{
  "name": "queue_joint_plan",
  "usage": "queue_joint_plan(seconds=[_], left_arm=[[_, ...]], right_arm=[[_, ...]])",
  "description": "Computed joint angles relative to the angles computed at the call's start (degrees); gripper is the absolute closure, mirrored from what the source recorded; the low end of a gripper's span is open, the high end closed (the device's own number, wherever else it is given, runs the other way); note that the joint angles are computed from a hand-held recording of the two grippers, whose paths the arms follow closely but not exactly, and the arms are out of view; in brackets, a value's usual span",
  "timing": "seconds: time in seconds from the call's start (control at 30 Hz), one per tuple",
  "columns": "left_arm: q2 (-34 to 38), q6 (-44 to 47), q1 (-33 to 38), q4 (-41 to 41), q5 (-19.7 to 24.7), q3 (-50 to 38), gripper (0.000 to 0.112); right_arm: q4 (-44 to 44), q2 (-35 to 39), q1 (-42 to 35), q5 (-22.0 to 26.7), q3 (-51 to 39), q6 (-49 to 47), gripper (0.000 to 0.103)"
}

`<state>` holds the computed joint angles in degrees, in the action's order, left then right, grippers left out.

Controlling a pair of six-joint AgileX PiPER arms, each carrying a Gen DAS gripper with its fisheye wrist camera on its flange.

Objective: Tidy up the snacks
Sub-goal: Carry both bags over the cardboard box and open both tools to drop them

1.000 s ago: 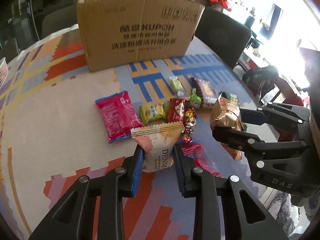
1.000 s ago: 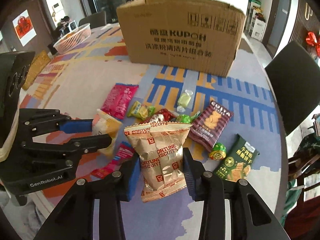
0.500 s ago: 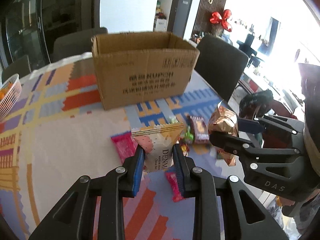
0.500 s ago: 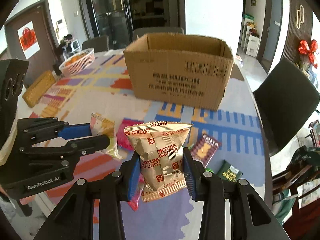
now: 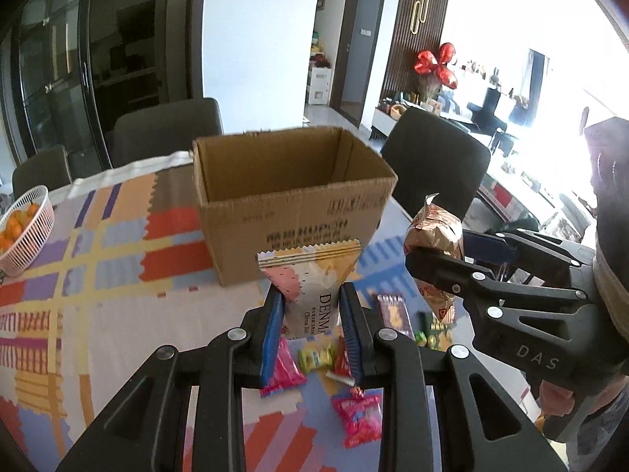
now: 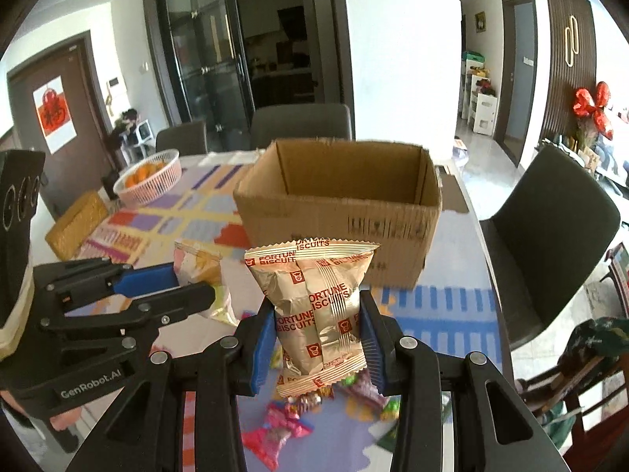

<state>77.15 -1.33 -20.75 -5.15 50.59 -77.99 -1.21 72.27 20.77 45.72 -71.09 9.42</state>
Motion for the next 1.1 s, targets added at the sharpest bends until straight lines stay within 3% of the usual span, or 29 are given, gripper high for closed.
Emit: queue_joint_plan(seconds=[0.77,1.1], left_arm=[[15.3,2.69,4.49,1.03,3.56,-25.03,0.084],[27.25,2.25,5.46,1.11,10.06,-42.0,0.083]], right_arm=[[-0.69,14.57,-4.48,3.65,-22.06,-2.68,0.063],[0.58,24.91,-7.5,8.98,-35.8,-5.3,0.063]])
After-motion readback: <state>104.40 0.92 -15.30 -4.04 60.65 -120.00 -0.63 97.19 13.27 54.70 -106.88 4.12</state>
